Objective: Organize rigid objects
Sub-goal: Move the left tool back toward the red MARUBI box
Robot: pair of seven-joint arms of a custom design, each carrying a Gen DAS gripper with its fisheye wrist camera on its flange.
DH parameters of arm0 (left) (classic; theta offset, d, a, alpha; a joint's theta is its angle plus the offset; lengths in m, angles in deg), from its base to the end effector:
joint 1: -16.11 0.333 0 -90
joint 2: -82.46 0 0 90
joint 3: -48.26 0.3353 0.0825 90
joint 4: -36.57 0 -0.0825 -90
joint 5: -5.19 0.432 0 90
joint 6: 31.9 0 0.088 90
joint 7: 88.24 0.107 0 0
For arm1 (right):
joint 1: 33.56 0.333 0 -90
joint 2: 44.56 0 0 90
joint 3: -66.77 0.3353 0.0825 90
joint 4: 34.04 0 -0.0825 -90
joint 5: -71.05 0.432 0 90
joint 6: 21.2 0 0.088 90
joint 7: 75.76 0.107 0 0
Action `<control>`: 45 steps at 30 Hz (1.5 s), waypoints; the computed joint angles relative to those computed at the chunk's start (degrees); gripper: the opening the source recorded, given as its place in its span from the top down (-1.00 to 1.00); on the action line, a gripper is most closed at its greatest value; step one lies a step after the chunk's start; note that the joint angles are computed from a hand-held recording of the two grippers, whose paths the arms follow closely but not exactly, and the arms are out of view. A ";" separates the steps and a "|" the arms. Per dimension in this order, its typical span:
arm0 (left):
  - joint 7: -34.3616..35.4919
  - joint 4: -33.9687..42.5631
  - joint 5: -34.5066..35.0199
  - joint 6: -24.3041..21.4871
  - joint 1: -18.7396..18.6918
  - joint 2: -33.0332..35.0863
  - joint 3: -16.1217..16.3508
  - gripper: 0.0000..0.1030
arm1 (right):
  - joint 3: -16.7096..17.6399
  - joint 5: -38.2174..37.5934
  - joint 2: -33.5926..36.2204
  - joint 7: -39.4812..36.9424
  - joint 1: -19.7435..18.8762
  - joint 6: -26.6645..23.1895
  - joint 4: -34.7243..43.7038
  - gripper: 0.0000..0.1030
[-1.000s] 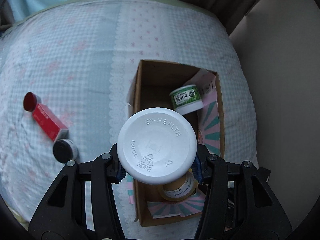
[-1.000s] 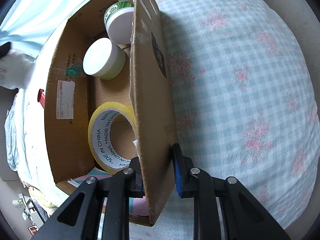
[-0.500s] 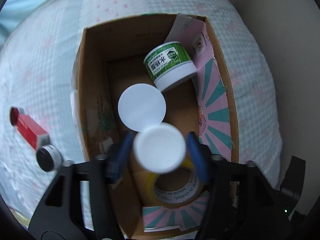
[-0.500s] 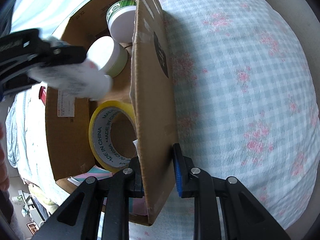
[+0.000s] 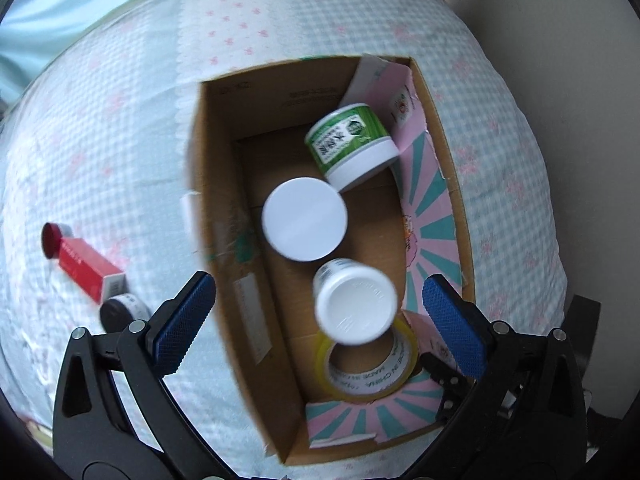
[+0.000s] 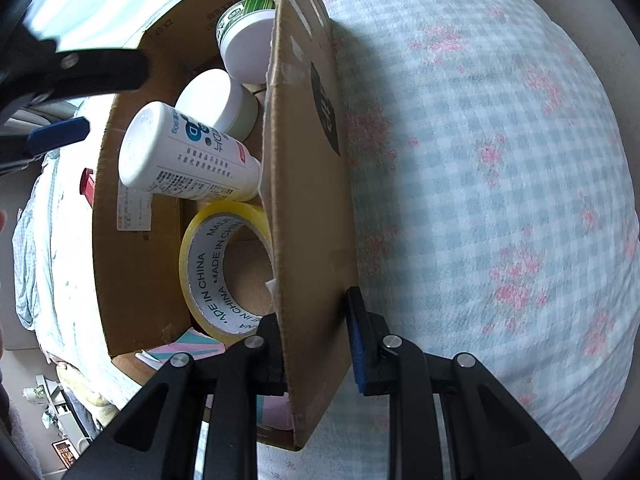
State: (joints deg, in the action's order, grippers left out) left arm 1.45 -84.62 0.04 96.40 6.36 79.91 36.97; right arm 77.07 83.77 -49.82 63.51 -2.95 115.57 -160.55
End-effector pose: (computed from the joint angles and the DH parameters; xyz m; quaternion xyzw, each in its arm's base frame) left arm 0.5504 -0.2155 0.4458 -0.5860 0.8053 -0.0879 0.0199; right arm 0.4340 0.3806 0.4406 -0.5919 0.7909 0.0781 0.1339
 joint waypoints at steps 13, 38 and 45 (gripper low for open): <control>2.02 -4.10 -3.40 -3.85 7.70 -14.21 5.21 -1.00 | -0.04 0.35 -0.35 -1.67 0.07 -0.91 0.11 0.59; 3.62 -4.17 -2.82 -2.85 21.40 -4.31 10.43 -1.00 | 0.32 -3.82 0.33 9.26 -0.42 -3.79 2.15 0.60; -7.66 -0.88 -0.72 1.01 19.99 1.46 9.28 -1.00 | 0.75 -5.08 4.00 9.93 -0.20 -6.11 6.49 0.60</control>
